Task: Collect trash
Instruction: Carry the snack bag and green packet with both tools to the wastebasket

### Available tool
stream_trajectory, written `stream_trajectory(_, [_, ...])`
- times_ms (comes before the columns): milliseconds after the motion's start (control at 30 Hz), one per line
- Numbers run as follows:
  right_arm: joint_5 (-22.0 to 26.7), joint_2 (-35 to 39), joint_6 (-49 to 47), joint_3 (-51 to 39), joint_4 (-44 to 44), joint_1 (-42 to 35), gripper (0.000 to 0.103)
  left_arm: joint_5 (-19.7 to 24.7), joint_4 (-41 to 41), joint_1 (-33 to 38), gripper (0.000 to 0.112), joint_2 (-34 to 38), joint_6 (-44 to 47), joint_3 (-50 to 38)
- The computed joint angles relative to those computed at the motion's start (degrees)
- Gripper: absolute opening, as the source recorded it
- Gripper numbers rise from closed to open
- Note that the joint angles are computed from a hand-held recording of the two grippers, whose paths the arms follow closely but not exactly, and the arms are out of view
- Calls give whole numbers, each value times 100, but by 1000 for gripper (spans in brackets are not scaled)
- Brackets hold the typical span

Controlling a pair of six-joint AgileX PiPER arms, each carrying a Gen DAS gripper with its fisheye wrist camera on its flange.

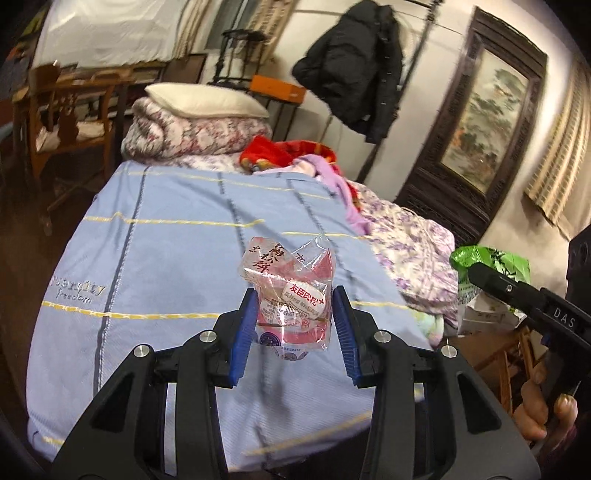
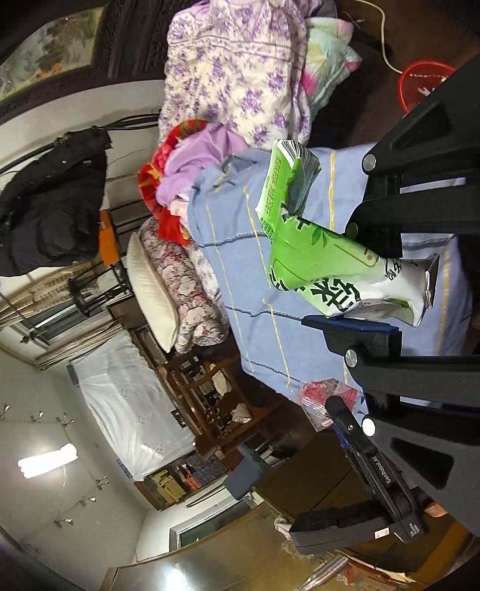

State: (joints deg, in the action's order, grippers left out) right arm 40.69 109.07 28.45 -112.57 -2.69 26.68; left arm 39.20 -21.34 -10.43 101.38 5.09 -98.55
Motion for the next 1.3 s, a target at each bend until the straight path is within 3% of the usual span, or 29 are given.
stream_trajectory(333, [-864,-2143,6,2411,-258,-96,23,-117,1996,-1447,42,-741,-1482,224])
stream_trajectory(500, [-1080,-3043,-240,3224,-62,-355,23,87,3224,-2290,42,-897,-2401,131])
stream_trajectory(733, [-1294,-4091,-1048,4020,733,-984,24,544,4261,-3255,42,-797,-3085,-241])
stream_trajectory(900, [-1308,-4432,-1592,4264,1297,-1402,24,815,4464,-3641,42,-464,-3069,-707])
stream_trajectory(1300, [-1153,-4297,-3231,4759,3237,-2651,24,1193,3664,-3656,42,604,-2324,-1748])
